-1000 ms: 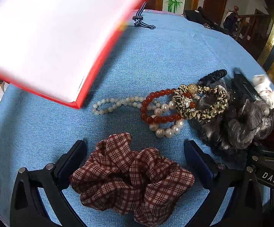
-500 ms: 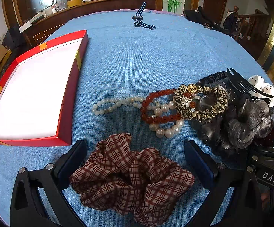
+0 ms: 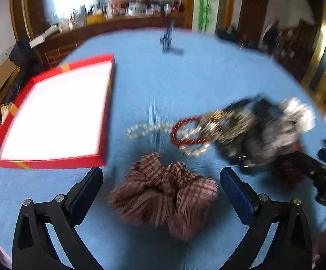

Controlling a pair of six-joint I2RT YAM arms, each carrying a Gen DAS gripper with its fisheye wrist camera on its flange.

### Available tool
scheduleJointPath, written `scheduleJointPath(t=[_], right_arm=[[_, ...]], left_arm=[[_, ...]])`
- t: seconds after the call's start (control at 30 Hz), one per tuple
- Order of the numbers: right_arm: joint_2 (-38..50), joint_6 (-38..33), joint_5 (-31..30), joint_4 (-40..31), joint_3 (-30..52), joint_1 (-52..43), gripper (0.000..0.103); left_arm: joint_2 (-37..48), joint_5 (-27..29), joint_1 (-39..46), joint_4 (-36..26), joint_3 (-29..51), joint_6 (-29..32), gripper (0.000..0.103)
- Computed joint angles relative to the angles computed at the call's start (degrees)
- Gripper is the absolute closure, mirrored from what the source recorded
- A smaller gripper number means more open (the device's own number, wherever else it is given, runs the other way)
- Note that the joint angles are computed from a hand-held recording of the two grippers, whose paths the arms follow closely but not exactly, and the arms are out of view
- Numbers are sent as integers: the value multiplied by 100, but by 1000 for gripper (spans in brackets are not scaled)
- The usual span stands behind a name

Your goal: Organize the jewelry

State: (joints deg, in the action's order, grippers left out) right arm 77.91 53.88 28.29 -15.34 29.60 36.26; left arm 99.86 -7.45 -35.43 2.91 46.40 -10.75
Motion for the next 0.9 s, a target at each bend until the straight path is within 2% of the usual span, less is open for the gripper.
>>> scheduleJointPath(t=[0.1,0.2,0.33,0.4,0.57,0.9], right_arm=[[-752,740,655,-763,23,603,1],[-1234,1344,1040,-1184,76,1124,1],[-1131,1928,1587,-1894,511,1762,1],[-1102,2086,1672,-2204,643,1956,0],[-882,2245,1755,-2460,831,2212,0],[-601,2089,1664,-2390,921,2209,0]], left_arm=[[-1133,12,63,87,-619,147,0],[-1813,83,105,-100,-821,169,0],[-2472,-72,-45,-175,-1120,233,0],[-2453,-114,-83,-222,-1055,272,0],[-2511,-175,-124,-290,-1115,269,0],[-2246,-29,16,-303,-1034,273,0]])
